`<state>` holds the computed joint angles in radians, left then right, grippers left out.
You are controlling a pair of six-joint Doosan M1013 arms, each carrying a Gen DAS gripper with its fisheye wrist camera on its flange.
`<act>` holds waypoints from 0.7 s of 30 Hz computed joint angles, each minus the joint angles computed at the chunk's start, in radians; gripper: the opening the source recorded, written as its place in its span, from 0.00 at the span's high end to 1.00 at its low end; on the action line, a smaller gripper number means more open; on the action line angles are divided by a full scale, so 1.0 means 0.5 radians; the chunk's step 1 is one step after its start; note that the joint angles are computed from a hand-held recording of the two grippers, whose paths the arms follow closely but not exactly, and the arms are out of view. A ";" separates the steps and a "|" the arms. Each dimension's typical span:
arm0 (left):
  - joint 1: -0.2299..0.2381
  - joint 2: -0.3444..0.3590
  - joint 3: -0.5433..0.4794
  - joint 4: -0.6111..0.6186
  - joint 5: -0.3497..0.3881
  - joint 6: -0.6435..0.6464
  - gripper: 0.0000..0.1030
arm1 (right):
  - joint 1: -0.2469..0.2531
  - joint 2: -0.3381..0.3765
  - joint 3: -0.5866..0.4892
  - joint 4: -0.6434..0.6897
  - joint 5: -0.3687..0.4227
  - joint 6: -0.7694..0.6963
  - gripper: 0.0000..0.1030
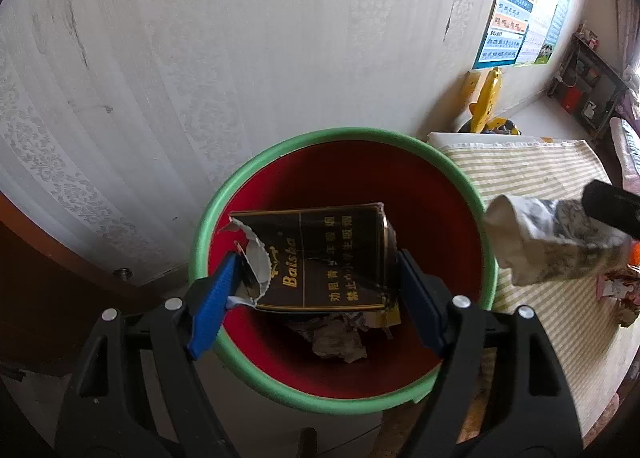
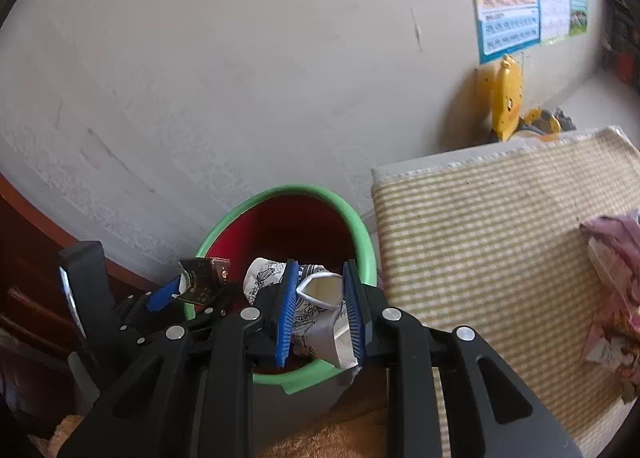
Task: Collect trash
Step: 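Open both grippers to drop the box and silver wrapper into the bin, then reach both grippers back to the pile of pink wrappers on the table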
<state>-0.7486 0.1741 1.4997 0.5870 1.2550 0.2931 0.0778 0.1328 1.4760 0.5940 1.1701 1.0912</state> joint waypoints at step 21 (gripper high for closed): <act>-0.038 0.036 -0.043 0.015 0.078 0.046 0.15 | -0.187 -0.102 0.172 -0.290 -0.084 0.011 0.55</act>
<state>-0.7674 0.1923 1.4782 0.5944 1.2942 0.3162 -0.0156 0.0818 1.5622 0.4488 1.1283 1.0968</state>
